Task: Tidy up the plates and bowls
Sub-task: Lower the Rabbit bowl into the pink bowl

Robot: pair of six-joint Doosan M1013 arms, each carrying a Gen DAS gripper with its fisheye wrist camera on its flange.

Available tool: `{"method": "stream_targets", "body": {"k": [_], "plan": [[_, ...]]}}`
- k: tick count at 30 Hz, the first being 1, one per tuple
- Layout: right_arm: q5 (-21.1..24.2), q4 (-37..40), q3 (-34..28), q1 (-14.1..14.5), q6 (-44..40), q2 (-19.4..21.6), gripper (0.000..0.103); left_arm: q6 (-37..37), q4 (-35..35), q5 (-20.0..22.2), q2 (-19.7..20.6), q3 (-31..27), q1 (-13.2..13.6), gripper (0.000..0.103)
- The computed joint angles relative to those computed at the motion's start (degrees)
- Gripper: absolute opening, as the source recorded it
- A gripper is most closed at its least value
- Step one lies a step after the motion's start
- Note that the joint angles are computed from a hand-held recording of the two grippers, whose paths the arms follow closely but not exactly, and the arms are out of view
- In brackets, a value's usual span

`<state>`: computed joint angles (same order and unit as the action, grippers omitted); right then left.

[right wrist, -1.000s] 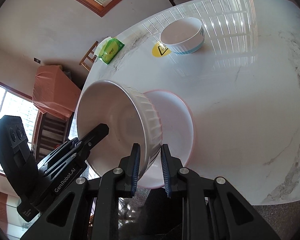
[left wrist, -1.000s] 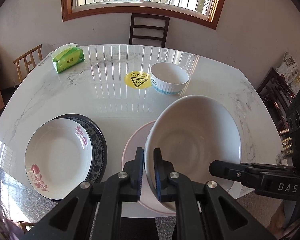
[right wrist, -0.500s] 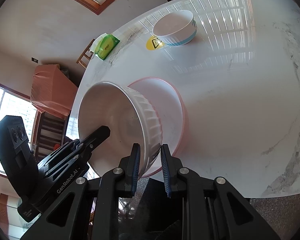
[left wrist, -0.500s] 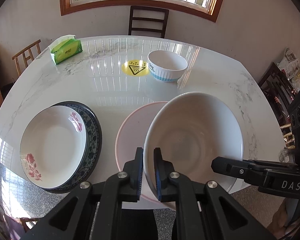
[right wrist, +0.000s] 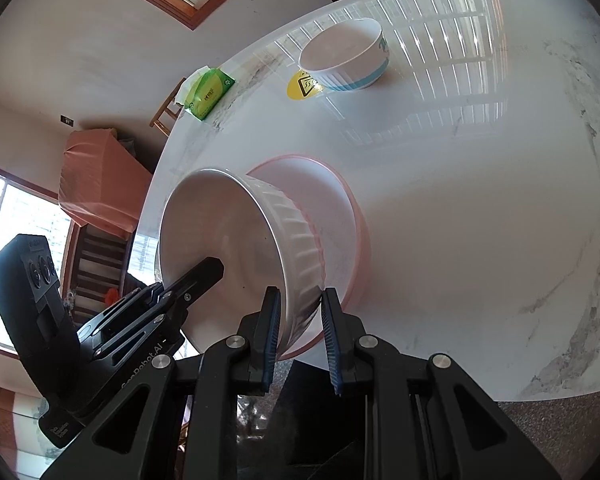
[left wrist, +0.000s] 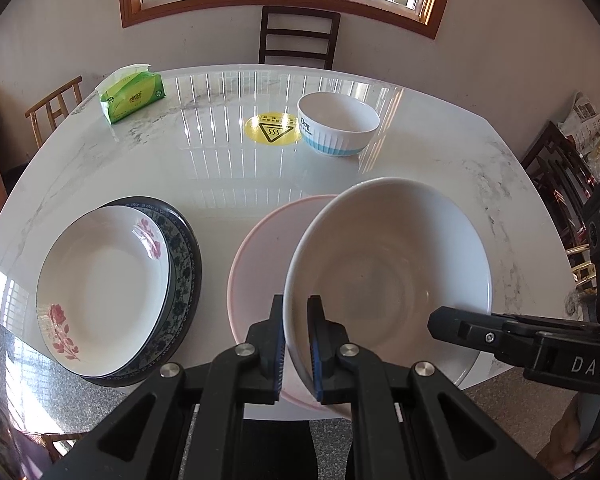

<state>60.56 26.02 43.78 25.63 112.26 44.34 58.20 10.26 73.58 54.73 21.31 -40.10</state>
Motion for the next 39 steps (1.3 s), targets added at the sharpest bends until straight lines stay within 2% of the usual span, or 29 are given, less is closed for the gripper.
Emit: {"method": "stream_targets", "body": {"k": [30, 39], "plan": [[1.0, -2.2, -1.7, 0.0, 0.8, 1.2, 0.020, 1.7, -1.2, 5.9, 4.7, -7.2, 0.6, 0.013], [-0.6, -3.5, -1.1, 0.2, -0.2, 0.8, 0.020, 1.7, -1.6, 4.5, 4.2, -5.9, 0.9, 0.020]]}}
